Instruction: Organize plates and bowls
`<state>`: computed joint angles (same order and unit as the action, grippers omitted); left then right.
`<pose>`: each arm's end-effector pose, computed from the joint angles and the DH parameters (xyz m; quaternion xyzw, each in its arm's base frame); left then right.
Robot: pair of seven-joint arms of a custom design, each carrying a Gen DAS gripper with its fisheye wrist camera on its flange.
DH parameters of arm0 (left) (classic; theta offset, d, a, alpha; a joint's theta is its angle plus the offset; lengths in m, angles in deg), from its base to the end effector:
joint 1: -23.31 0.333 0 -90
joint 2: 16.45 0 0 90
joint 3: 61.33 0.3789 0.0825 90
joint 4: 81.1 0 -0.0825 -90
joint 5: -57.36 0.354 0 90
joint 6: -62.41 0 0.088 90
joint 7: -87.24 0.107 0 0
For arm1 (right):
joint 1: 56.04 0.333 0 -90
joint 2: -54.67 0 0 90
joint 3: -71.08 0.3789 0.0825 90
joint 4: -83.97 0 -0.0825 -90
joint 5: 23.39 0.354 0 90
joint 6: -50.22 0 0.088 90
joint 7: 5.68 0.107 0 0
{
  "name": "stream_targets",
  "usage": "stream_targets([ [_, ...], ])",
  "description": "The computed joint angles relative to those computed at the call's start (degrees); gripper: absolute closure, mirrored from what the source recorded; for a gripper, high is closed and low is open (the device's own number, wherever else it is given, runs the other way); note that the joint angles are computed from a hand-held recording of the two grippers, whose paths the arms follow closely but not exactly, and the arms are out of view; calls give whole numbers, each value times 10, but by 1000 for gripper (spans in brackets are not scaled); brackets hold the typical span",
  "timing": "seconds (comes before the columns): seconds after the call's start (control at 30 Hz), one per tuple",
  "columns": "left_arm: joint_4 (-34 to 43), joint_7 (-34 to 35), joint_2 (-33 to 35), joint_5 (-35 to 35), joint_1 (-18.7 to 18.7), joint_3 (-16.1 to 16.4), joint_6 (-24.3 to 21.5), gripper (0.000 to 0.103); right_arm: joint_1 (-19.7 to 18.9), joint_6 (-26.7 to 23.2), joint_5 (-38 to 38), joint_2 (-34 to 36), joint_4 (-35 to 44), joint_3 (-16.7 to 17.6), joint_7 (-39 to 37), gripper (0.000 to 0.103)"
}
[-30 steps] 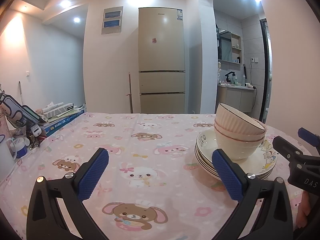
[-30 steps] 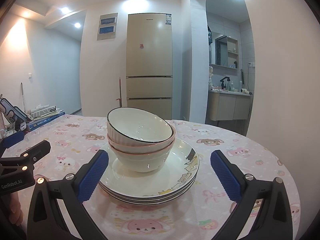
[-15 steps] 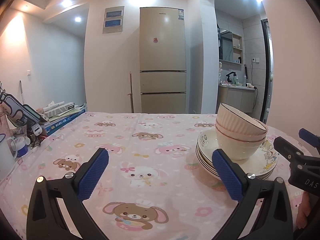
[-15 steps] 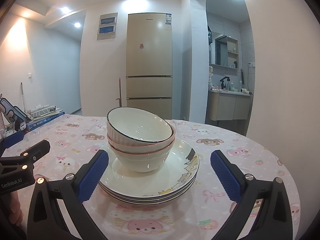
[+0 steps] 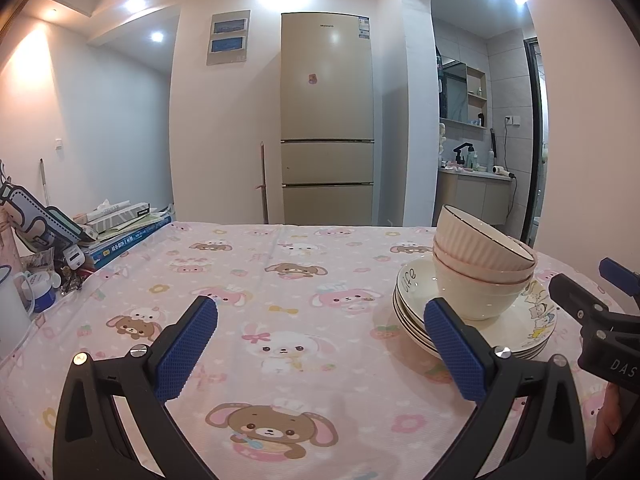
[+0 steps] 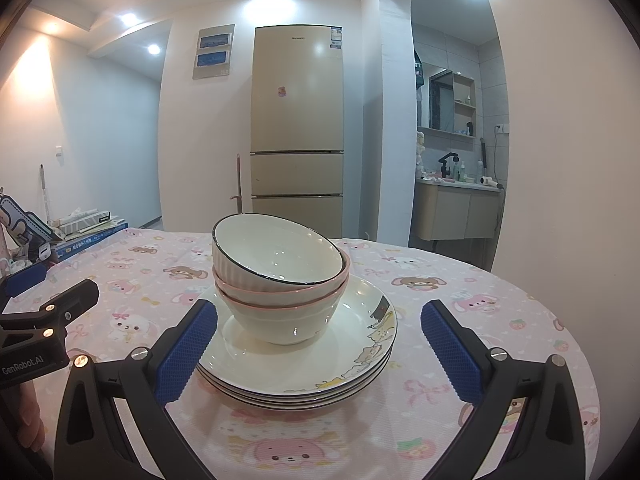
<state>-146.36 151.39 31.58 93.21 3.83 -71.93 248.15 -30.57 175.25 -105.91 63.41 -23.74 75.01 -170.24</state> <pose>0.7130 -0.3951 0.5087 -0.3834 0.7092 -0.5178 0.2863 0.5509 0.2651 0.5472 -0.4254 0.7062 -0.4984 0.2682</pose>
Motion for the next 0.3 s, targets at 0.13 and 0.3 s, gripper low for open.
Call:
stream_targets([
  [0.13,-1,-2,-1,-1,-1,2,1,0,0,0,0,0,0,0,0,0],
  [0.3,-2,6,0,3,5,-9,2,0,0,1,0,0,-1,0,0,0],
])
